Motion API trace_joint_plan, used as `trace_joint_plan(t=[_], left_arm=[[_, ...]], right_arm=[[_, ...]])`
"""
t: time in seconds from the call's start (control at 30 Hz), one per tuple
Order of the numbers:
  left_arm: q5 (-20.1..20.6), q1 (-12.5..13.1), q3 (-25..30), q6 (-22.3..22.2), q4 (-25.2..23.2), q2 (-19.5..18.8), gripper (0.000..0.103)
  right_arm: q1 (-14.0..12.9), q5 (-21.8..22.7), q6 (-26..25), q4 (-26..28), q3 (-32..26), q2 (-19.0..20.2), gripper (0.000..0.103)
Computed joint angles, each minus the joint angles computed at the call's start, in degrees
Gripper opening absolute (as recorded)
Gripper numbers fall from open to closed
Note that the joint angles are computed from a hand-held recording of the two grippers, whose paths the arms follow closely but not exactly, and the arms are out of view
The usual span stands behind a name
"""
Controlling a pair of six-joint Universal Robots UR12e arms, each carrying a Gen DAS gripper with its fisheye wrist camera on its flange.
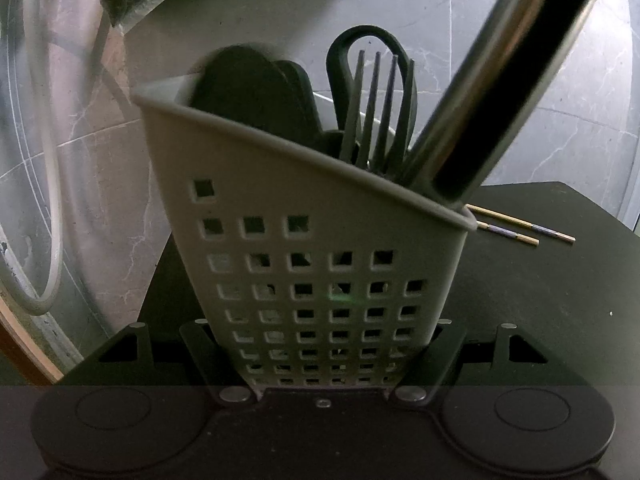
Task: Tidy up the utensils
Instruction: 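Carry the silver spoon over the basket and drop it in, then move the right tool to the wooden chopsticks and grasp one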
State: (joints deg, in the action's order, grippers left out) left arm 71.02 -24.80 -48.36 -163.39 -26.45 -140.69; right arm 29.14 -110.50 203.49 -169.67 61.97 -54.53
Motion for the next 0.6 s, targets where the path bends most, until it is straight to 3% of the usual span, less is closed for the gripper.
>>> trace_joint_plan(t=[0.03,0.13,0.27,0.4,0.5,0.6], left_arm=[[0.1,0.0,0.2,0.0,-0.2,-0.1,0.076],[0.4,-0.1,0.3,-0.1,-0.5,-0.1,0.076],[1.3,-0.5,0.8,-0.2,-1.3,0.0,0.076],[2.6,-0.9,0.8,-0.6,-2.2,0.2,0.076],[4.0,-1.2,1.1,-1.3,-3.0,0.2,0.076],[5.2,-1.6,1.3,-2.1,-3.4,0.3,0.077]], right_arm=[[0.0,-1.9,0.6,0.0,1.3,-0.8,0.101],[-0.7,-6.0,4.3,2.7,6.0,-3.7,0.103],[-2.3,-9.2,12.6,16.1,10.6,-7.2,0.103],[-4.2,-7.6,20.3,27.1,13.7,-9.2,0.103],[-5.2,-4.7,22.9,28.5,16.0,-10.0,0.103],[-5.9,-2.6,20.6,29.5,16.9,-10.1,0.103]])
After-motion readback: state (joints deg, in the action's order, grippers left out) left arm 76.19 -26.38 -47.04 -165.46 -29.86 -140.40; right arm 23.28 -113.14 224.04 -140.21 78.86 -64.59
